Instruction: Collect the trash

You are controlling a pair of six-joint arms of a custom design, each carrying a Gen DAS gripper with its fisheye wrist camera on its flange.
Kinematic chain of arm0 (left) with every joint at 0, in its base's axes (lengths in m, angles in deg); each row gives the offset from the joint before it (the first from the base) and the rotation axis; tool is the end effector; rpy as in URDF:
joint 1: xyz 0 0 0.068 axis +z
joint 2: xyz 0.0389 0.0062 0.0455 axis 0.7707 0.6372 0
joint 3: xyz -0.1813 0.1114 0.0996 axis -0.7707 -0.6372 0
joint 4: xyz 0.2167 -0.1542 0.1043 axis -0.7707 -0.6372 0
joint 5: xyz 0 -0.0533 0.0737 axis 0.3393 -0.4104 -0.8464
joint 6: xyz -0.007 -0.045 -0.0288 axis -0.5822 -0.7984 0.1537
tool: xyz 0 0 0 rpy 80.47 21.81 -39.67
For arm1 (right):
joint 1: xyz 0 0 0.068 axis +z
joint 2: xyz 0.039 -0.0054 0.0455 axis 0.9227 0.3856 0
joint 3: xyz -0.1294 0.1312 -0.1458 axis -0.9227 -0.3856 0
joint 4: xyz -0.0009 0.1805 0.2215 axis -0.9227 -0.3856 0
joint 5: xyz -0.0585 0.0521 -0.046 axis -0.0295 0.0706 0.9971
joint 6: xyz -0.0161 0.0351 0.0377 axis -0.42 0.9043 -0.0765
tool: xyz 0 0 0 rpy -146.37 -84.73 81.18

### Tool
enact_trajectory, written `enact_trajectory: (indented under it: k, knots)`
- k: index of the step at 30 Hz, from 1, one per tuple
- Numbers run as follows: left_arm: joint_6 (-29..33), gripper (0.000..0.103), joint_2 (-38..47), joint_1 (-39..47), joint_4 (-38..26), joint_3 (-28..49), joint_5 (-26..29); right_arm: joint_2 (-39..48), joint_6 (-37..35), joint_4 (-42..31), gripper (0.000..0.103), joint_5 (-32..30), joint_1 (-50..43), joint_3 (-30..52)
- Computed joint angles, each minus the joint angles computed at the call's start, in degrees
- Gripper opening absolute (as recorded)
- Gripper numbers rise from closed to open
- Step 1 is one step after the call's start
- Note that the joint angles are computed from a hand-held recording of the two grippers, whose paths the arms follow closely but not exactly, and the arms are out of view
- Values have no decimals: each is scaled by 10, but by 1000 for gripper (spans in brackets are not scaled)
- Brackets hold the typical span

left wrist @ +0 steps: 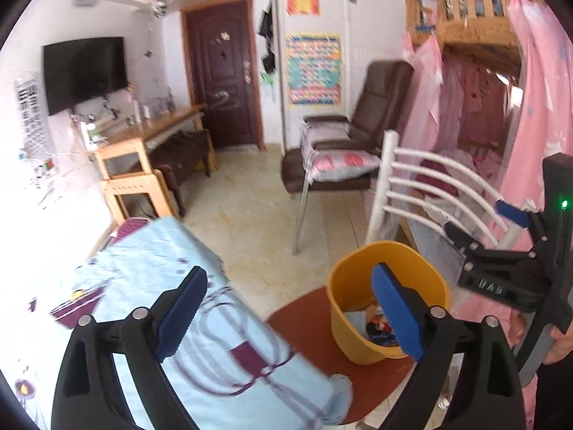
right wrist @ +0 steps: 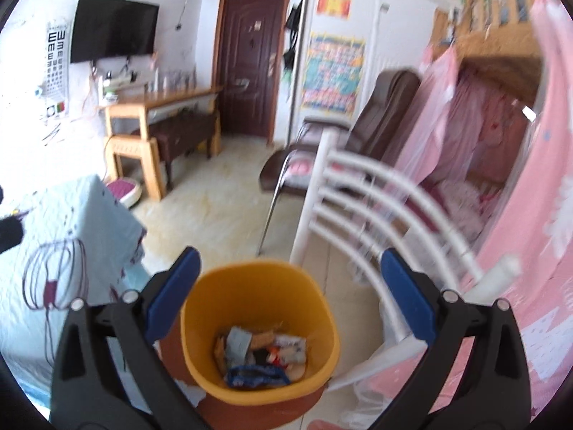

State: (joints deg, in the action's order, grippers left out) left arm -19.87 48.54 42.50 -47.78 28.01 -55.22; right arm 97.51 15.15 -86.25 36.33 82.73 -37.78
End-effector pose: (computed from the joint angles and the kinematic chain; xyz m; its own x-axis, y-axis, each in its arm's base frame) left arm 0.3210 -0.0558 0.2744 -0.4481 0.3427 -0.8256 0.5323 0.8443 0.0616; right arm 0.2501 0.0459 0.2005 -0.4707 0.1196 -0.8742 0.4371 0.8923 -0.1132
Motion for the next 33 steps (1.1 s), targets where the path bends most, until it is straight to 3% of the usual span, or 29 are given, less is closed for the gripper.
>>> enact_trajectory:
  k: [4, 9, 14, 18, 22, 28, 33]
  knots:
    - [8, 96, -101, 83, 35, -81, 16, -37, 3, 28, 97, 70, 78, -9]
    - [8, 96, -198, 233, 61, -147, 49, -24, 19, 136, 97, 152, 209, -11]
    - [-27, 96, -228, 410, 110, -176, 107, 44, 55, 183, 97, 132, 299, 43]
    - [-26, 97, -197, 519, 105, -149, 176, 117, 73, 214, 97, 128, 358, 95]
    - [-23, 97, -186, 598, 126, -155, 215, 190, 87, 164, 97, 141, 414, 170]
    - [-4, 97, -204, 662, 138, -183, 219, 298, 82, 128, 97, 253, 498, 260]
    - [-6, 97, -250, 681, 109, -217, 234, 318, 131, 74, 97, 250, 510, 277]
